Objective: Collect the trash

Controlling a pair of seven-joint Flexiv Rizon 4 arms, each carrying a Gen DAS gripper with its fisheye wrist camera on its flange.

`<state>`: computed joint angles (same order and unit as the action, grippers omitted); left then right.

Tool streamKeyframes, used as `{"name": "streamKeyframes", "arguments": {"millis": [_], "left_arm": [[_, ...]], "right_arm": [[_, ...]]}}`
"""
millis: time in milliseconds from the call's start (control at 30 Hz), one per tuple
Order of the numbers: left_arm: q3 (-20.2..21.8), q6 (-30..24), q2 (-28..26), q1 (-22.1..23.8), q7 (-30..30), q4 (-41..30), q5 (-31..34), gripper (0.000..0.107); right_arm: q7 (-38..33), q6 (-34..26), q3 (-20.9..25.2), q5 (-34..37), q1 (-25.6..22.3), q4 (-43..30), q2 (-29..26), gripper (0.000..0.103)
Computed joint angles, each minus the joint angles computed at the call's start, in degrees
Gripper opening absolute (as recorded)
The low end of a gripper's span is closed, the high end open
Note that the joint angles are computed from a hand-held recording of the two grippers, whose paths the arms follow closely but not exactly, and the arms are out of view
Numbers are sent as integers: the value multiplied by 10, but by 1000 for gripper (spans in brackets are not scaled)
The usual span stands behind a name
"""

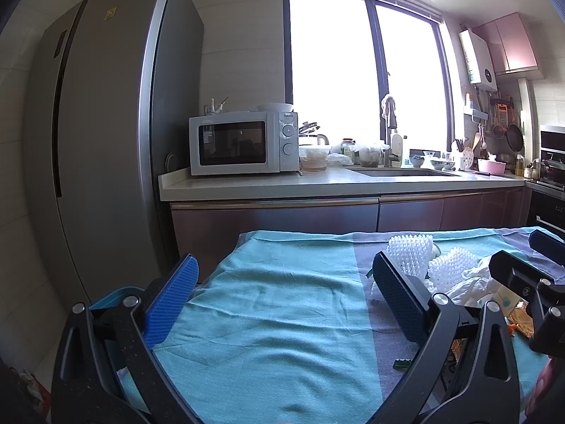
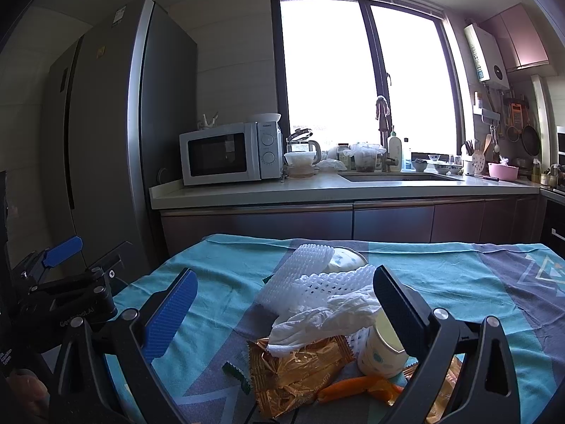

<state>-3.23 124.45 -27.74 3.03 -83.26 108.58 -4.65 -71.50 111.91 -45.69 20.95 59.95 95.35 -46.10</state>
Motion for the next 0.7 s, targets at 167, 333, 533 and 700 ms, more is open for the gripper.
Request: {"name": "streamKeyframes", "arguments": {"millis": [167,333,533,700], "left_arm": [[1,2,-2,-2,0,-1,0,97],[1,3,-3,-1,-1,-1,0,97],[-1,2,-3,1,-2,-1,2,97],[-2,4,-4,1,-4,-1,5,97]], "right_arm": [[-4,3,3,0,-1,4,4,96],[-5,1,4,1,-1,3,5,96],[-4,0,5,0,-2,4,7,96],[-5,0,7,-2,-3,4,8,96]]}}
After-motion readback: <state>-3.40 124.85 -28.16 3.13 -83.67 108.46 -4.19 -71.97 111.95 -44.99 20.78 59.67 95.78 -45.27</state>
